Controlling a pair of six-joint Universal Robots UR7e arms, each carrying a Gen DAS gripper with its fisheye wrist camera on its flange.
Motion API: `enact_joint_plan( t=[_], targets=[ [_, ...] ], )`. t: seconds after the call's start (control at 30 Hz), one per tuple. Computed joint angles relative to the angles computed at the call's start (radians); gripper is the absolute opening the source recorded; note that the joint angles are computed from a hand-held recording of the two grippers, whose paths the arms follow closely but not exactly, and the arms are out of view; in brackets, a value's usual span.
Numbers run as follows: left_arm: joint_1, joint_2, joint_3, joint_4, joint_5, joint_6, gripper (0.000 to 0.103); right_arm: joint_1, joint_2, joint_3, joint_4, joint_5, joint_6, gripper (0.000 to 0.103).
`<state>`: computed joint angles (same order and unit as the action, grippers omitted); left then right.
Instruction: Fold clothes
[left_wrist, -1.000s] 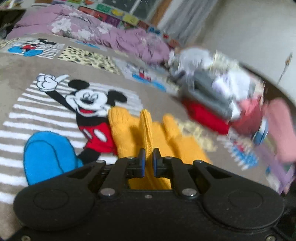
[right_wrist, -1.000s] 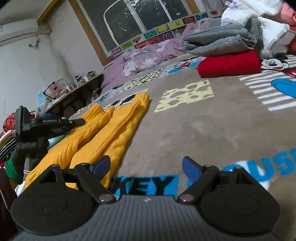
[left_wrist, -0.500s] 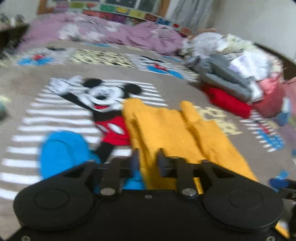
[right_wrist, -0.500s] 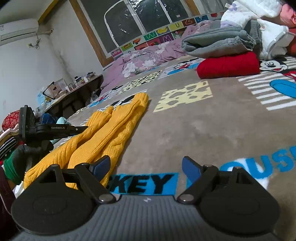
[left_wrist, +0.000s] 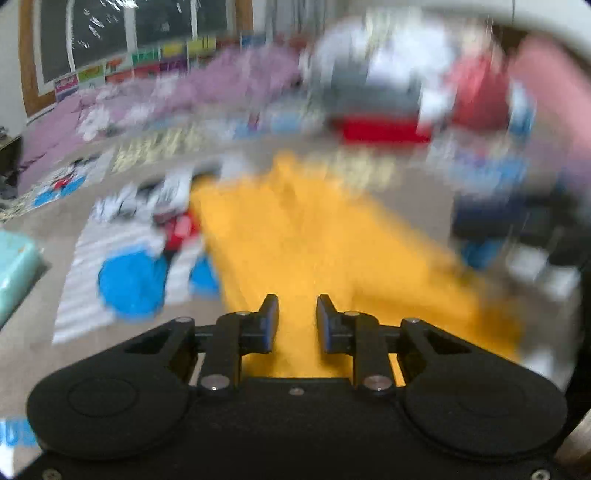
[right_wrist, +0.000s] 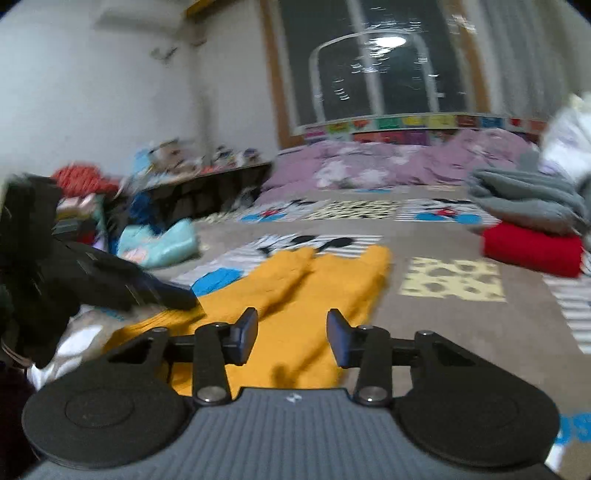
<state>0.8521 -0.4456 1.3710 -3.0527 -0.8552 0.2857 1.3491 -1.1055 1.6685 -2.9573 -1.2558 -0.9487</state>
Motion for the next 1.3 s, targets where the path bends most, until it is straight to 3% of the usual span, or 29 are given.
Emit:
enact_joint_plan(
  t=[0.07,0.17,0.3,0.4,0.43,0.57,0.77,0.93,1.07,1.2,1.3],
  targets=[
    [0.013,0.002,0.013,-0.012,-0.012,-0.026,0.022,0.027,0.026,-0.026,0.062,-0.094,-0.018,0.041],
    [0.010,-0.011,0.033,-0.045,-0.018,-0.056,0.022,0.046,0.052,-0.022,0.048,-0.187,-0.066,0.041],
    [0.009,0.003,0.042,-0.101,-0.012,-0.062,0.022,0.066,0.039,-0.015,0.035,-0.225,-0.058,0.041],
    [-0.012,-0.009,0.062,-0.125,0.016,-0.041,0.022,0.067,0.000,0.036,-0.013,-0.183,-0.066,0.042],
    [-0.024,-0.016,0.084,-0.180,0.027,-0.013,0.023,0.067,-0.015,0.056,-0.034,-0.180,-0.081,0.045],
    [-0.070,-0.034,0.158,-0.345,0.074,0.109,0.044,0.059,-0.064,0.121,-0.094,-0.199,-0.190,0.051],
    [-0.134,-0.037,0.228,-0.382,0.239,0.363,0.047,0.043,-0.132,0.215,-0.128,-0.227,-0.329,0.057],
    [-0.157,-0.064,0.304,-0.328,0.285,0.496,0.059,0.042,-0.168,0.268,-0.118,-0.257,-0.450,0.059],
    [-0.164,-0.053,0.328,-0.268,0.316,0.608,0.061,0.047,-0.160,0.302,-0.166,-0.320,-0.563,0.060],
    [-0.153,0.011,0.318,-0.359,0.373,0.801,0.061,0.043,-0.122,0.320,-0.259,-0.370,-0.654,0.065],
    [-0.137,0.059,0.297,-0.487,0.362,0.962,0.061,0.025,-0.089,0.336,-0.344,-0.324,-0.720,0.068]
  ],
)
